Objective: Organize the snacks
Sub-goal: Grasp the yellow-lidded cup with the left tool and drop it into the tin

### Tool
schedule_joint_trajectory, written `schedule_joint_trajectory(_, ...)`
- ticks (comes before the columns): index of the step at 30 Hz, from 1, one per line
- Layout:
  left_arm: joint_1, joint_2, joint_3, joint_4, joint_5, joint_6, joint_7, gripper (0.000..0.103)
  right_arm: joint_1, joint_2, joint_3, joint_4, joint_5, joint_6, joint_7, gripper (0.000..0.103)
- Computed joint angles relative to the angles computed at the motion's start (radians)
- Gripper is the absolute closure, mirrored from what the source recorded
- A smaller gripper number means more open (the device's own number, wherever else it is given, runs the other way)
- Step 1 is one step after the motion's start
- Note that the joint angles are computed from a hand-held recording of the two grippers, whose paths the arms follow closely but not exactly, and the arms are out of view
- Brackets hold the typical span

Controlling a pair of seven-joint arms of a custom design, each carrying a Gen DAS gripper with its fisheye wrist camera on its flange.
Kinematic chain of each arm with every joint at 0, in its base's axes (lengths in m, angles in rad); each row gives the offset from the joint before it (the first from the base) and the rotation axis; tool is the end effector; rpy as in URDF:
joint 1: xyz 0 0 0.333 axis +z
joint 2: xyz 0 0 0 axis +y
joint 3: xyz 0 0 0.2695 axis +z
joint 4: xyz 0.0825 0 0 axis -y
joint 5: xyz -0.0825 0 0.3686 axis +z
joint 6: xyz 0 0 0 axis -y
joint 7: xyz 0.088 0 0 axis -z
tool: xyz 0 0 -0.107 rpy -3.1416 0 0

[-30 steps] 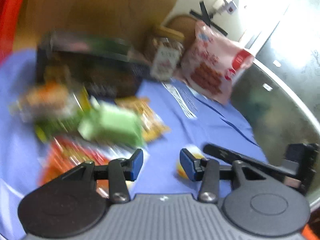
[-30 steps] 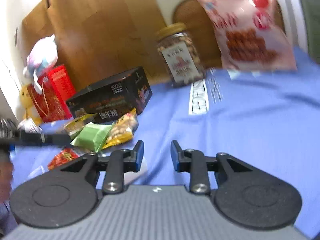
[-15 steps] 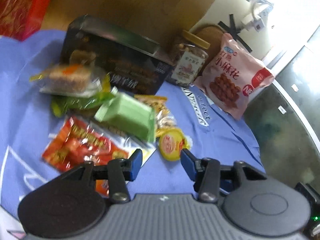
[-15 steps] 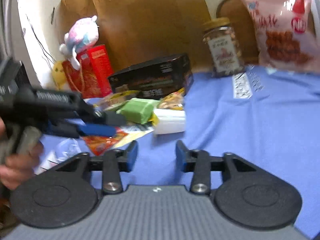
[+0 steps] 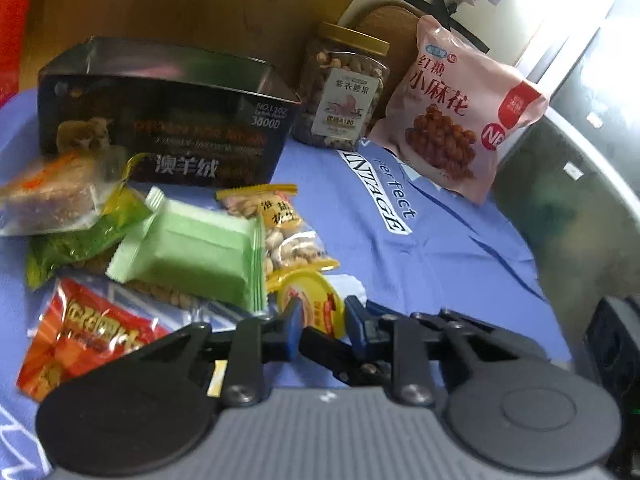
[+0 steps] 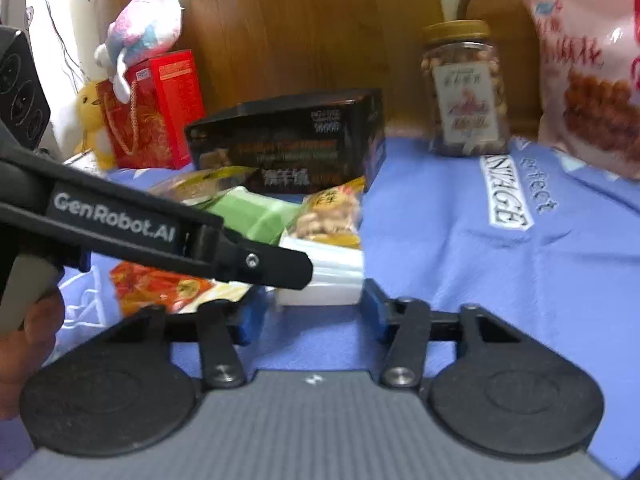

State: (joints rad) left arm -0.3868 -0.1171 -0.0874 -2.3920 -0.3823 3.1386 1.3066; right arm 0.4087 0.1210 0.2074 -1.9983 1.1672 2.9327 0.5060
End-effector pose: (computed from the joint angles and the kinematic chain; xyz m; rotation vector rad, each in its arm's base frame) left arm 0.4766 -0.2086 0.4272 -2.0537 1.7353 -1.2047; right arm 0.5170 0.2901 0.4261 -1.9412 1.0170 -0.2502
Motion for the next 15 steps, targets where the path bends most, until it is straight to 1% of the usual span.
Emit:
schedule_joint_trajectory(1,-0.049,-0.025,0.04,-0.017,-0.078,-0.001,0.064,0.08,-0.001,-0.011,0.003,-0.009,0.019,-0.001,-0.008,0.056)
schedule_joint_trajectory(2,-0.076,-0.051,0.061,-0.039,-0.113,0.01,0.102,0.08,-0.004,-0.026,0.007,-0.02,0.065,-0.012,-0.03,0.056)
schedule_joint_trajectory(3,-0.072,-0.075,0.057,-0.062,-0.104,0.027,0.102,0.08,-0.002,-0.043,0.011,-0.032,0.124,-0.013,-0.073,0.056)
schedule_joint_trajectory(5,0.014,-0.119,-0.007,-0.098,-0.005,0.052,0.027,0.079,0.021,-0.061,0.015,-0.034,0.206,0.016,-0.15,0.056)
schedule_joint_trajectory(6,0.055,-0.134,-0.03,-0.103,0.032,0.062,0.001,0.079,0.034,-0.056,0.016,-0.018,0.225,0.032,-0.173,0.056)
schedule_joint_trajectory(9,0.117,-0.134,-0.024,-0.068,0.105,0.073,-0.024,0.079,0.051,0.016,0.016,0.104,0.292,0.047,-0.26,0.056)
schedule_joint_trajectory(10,0.127,-0.126,-0.011,-0.048,0.124,0.071,-0.029,0.079,0.054,0.059,0.018,0.165,0.286,0.054,-0.27,0.056)
schedule_joint_trajectory(11,0.133,-0.108,0.011,-0.019,0.141,0.071,-0.029,0.079,0.061,0.108,0.021,0.229,0.246,0.065,-0.246,0.056)
schedule_joint_trajectory(12,0.137,-0.087,0.032,0.013,0.157,0.069,-0.03,0.079,0.07,0.162,0.024,0.3,0.186,0.077,-0.2,0.056)
schedule_joint_trajectory(13,0.159,-0.065,0.033,0.044,0.184,0.061,-0.045,0.079,0.079,0.216,0.024,0.367,0.125,0.086,-0.15,0.056)
schedule_joint_trajectory(14,0.178,-0.041,0.04,0.078,0.21,0.047,-0.061,0.079,0.095,0.27,0.014,0.434,0.049,0.089,-0.083,0.056)
schedule_joint_trajectory(15,0.199,-0.017,0.044,0.109,0.235,0.029,-0.083,0.079,0.119,0.329,-0.011,0.509,-0.042,0.076,0.004,0.056)
